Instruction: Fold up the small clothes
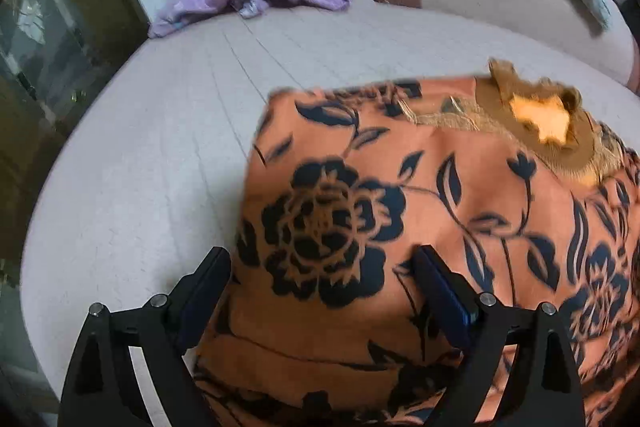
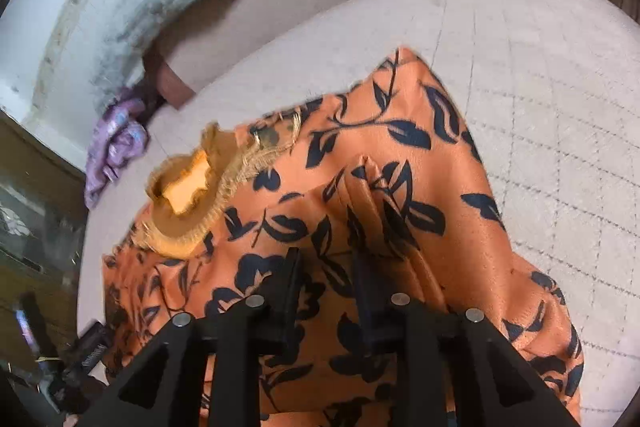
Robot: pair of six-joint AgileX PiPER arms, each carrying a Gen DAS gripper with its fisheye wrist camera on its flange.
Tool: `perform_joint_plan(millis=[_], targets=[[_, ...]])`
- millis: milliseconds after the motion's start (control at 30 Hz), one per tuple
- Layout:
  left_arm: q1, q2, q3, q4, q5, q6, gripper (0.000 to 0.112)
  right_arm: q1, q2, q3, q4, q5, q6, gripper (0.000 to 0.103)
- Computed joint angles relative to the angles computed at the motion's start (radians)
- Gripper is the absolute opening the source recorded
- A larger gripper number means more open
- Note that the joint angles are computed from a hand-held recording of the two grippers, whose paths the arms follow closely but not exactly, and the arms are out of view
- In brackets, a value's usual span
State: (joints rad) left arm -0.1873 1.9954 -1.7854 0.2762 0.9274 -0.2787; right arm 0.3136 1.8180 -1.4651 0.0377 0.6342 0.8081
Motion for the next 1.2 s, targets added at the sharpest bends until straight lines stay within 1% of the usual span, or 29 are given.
perform_joint_plan(millis=[33, 67, 100, 133, 167, 200, 233, 333, 367, 400, 467, 533, 567, 600, 633, 667, 700, 733, 767, 800, 867, 967, 1033, 1100, 1133, 1167, 1200], targets=[[-0.011, -0.023, 0.042, 0.037, -0.036, -0.017, 0.094, -0.012, -0.017, 0.015, 0.073, -0.013, -0.064, 0.031], [-0.026, -0.036, 0.063, 0.071, -0.043, -0.014, 0.094, -0.016, -0.034, 0.033, 0.106, -0.036, -0.088, 0.033], [-0.042, -0.059, 0.097, 0.108, -0.058, -0.004, 0.094, -0.016, -0.058, 0.057, 0.099, -0.046, -0.084, 0.044], [-0.052, -0.085, 0.133, 0.132, -0.078, 0.0, 0.094, -0.006, -0.075, 0.07, 0.052, -0.046, -0.041, 0.056], [-0.053, -0.112, 0.169, 0.139, -0.093, 0.002, 0.094, 0.007, -0.115, 0.109, -0.024, -0.059, 0.022, 0.071], [-0.046, -0.142, 0.206, 0.128, -0.104, 0.005, 0.094, 0.016, -0.142, 0.134, -0.068, -0.061, 0.065, 0.071], [-0.026, -0.171, 0.236, 0.087, -0.105, 0.018, 0.094, 0.015, -0.173, 0.165, -0.087, -0.064, 0.084, 0.071], [0.073, -0.219, 0.272, -0.136, -0.071, 0.109, 0.094, 0.003, -0.301, 0.304, -0.13, -0.078, 0.155, 0.071], [0.103, -0.241, 0.298, -0.188, -0.066, 0.129, 0.094, -0.008, -0.352, 0.356, -0.141, -0.073, 0.171, 0.071], [0.115, -0.266, 0.333, -0.2, -0.073, 0.129, 0.094, -0.013, -0.411, 0.415, -0.171, -0.061, 0.215, 0.071], [0.128, -0.334, 0.437, -0.169, -0.094, 0.101, 0.094, -0.027, -0.49, 0.498, -0.169, -0.052, 0.238, 0.071], [0.174, -0.403, 0.534, -0.229, -0.111, 0.153, 0.094, -0.042, -0.549, 0.568, -0.091, -0.028, 0.202, 0.071], [0.196, -0.437, 0.579, -0.253, -0.125, 0.173, 0.094, -0.052, -0.571, 0.6, -0.028, -0.016, 0.16, 0.071], [0.201, -0.465, 0.613, -0.237, -0.132, 0.165, 0.094, -0.045, -0.597, 0.644, 0.013, -0.015, 0.151, 0.071], [0.19, -0.507, 0.665, -0.186, -0.139, 0.131, 0.094, -0.027, -0.628, 0.679, 0.014, -0.028, 0.164, 0.071], [0.193, -0.538, 0.703, -0.175, -0.155, 0.133, 0.094, 0.007, -0.667, 0.7, -0.024, -0.023, 0.204, 0.071], [0.203, -0.571, 0.739, -0.183, -0.164, 0.149, 0.094, 0.052, -0.687, 0.701, -0.055, 0.004, 0.234, 0.071], [0.214, -0.6, 0.767, -0.194, -0.162, 0.164, 0.094, 0.075, -0.7, 0.707, -0.045, 0.011, 0.228, 0.071], [0.226, -0.627, 0.791, -0.207, -0.16, 0.181, 0.094, 0.109, -0.72, 0.724, -0.055, 0.009, 0.258, 0.071], [0.243, -0.656, 0.819, -0.219, -0.158, 0.205, 0.095, 0.158, -0.744, 0.742, -0.095, 0.014, 0.328, 0.071], [0.274, -0.722, 0.879, -0.228, -0.152, 0.24, 0.096, 0.216, -0.776, 0.764, -0.137, 0.029, 0.411, 0.071], [0.329, -0.793, 0.929, -0.267, -0.12, 0.315, 0.096, 0.278, -0.813, 0.79, -0.126, 0.035, 0.457, 0.071], [0.384, -0.829, 0.945, -0.309, -0.078, 0.384, 0.096, 0.326, -0.84, 0.813, -0.135, 0.039, 0.504, 0.071], [0.442, -0.859, 0.964, -0.352, -0.04, 0.447, 0.096, 0.359, -0.858, 0.824, -0.12, 0.044, 0.515, 0.071], [0.452, -0.866, 0.973, -0.334, -0.018, 0.442, 0.096, 0.374, -0.865, 0.829, -0.119, 0.046, 0.523, 0.071], [0.483, -0.876, 0.989, -0.347, -0.001, 0.473, 0.096, 0.383, -0.856, 0.83, -0.106, 0.034, 0.518, 0.071], [0.519, -0.884, 0.999, -0.381, 0.015, 0.516, 0.096, 0.39, -0.86, 0.833, -0.089, 0.034, 0.506, 0.071]])
